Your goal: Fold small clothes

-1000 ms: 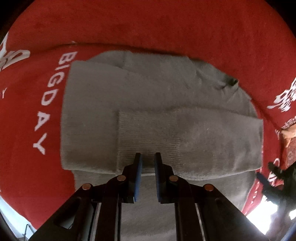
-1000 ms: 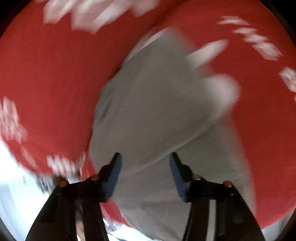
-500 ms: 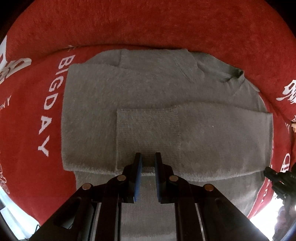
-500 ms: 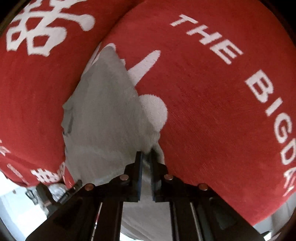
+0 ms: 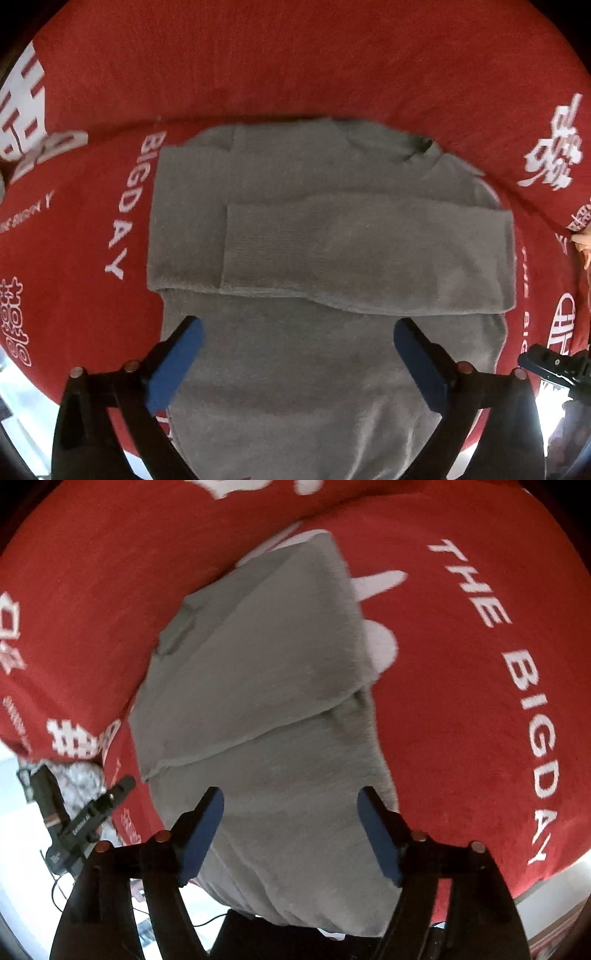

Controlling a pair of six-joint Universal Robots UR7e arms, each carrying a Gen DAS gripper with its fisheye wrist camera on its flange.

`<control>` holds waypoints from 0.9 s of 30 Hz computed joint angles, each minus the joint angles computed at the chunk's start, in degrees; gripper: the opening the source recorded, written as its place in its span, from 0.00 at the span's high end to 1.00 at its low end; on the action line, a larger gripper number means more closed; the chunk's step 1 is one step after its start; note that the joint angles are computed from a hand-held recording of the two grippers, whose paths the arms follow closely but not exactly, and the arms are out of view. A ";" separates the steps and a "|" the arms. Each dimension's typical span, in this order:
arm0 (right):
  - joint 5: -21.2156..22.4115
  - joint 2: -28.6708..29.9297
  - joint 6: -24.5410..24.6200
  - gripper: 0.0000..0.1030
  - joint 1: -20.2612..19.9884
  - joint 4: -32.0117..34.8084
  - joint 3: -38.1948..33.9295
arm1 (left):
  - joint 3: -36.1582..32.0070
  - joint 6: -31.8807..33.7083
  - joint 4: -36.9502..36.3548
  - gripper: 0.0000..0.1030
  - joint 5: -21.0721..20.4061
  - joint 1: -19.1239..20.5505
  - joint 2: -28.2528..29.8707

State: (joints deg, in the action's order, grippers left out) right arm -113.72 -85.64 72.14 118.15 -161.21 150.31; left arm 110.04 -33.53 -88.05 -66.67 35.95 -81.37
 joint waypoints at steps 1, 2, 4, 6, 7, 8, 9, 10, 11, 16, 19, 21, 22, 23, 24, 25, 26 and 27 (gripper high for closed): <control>0.18 0.04 -0.70 0.23 0.21 0.18 -0.20 | -0.13 -0.35 0.63 0.00 0.02 -0.38 0.30; 0.40 0.29 -1.65 0.22 0.20 0.18 -0.43 | -0.11 -1.08 1.48 0.00 0.27 -0.93 0.49; 0.75 0.54 -2.69 0.22 -0.01 0.46 -0.73 | -0.45 -2.02 3.14 0.00 0.79 -1.52 0.53; 0.97 -0.16 -3.53 0.22 -0.14 1.00 -0.61 | -0.58 -3.26 4.41 0.00 1.28 -1.89 -0.31; 0.88 -0.79 -3.87 0.22 -0.01 1.31 -0.46 | -0.49 -4.42 4.79 0.00 1.52 -2.26 -0.39; 0.78 -0.98 -4.28 0.22 0.00 1.18 -0.37 | -0.26 -4.86 5.25 0.00 1.76 -2.21 -0.79; 0.75 -1.01 -4.76 0.22 -0.08 0.85 -0.31 | -0.15 -5.73 6.20 0.00 1.90 -2.63 -1.07; 0.69 -1.50 -4.99 0.22 0.08 0.96 -0.13 | -0.10 -6.44 7.31 0.00 2.22 -2.99 -1.09; 0.78 -1.95 -5.47 0.22 0.11 0.89 0.07 | 0.14 -7.22 8.42 0.00 2.37 -3.51 -1.31; 2.15 -3.05 -7.37 0.22 -0.75 0.06 1.14 | 1.71 -7.59 8.77 0.00 1.08 -4.57 -2.47; 2.98 -2.94 -7.15 0.22 -1.28 -0.69 1.83 | 2.57 -8.09 8.40 0.00 0.12 -4.84 -3.44; 3.09 -2.77 -6.69 0.22 -1.20 -1.15 2.10 | 2.92 -8.31 8.70 0.00 -0.24 -4.82 -3.74; 3.09 -2.47 -6.29 0.22 -1.04 -1.40 2.22 | 3.10 -8.38 8.82 0.00 -0.38 -4.80 -3.99; 3.08 -2.02 -5.81 0.22 -0.89 -1.78 2.29 | 3.32 -8.16 8.77 0.00 -0.71 -4.72 -4.35; 3.08 -1.65 -5.42 0.22 -0.72 -2.17 2.38 | 3.49 -7.87 8.75 0.00 -1.01 -4.63 -4.69; 3.05 -1.19 -4.64 0.22 -0.35 -2.61 2.48 | 3.72 -7.50 8.77 0.00 -1.20 -4.53 -5.10; 2.98 -0.52 -3.62 0.22 0.13 -3.27 2.60 | 4.04 -7.02 8.81 0.00 -1.31 -4.48 -5.65; 2.97 -0.02 -2.76 0.22 0.55 -3.86 2.73 | 4.41 -6.29 8.85 0.00 -1.39 -4.33 -6.35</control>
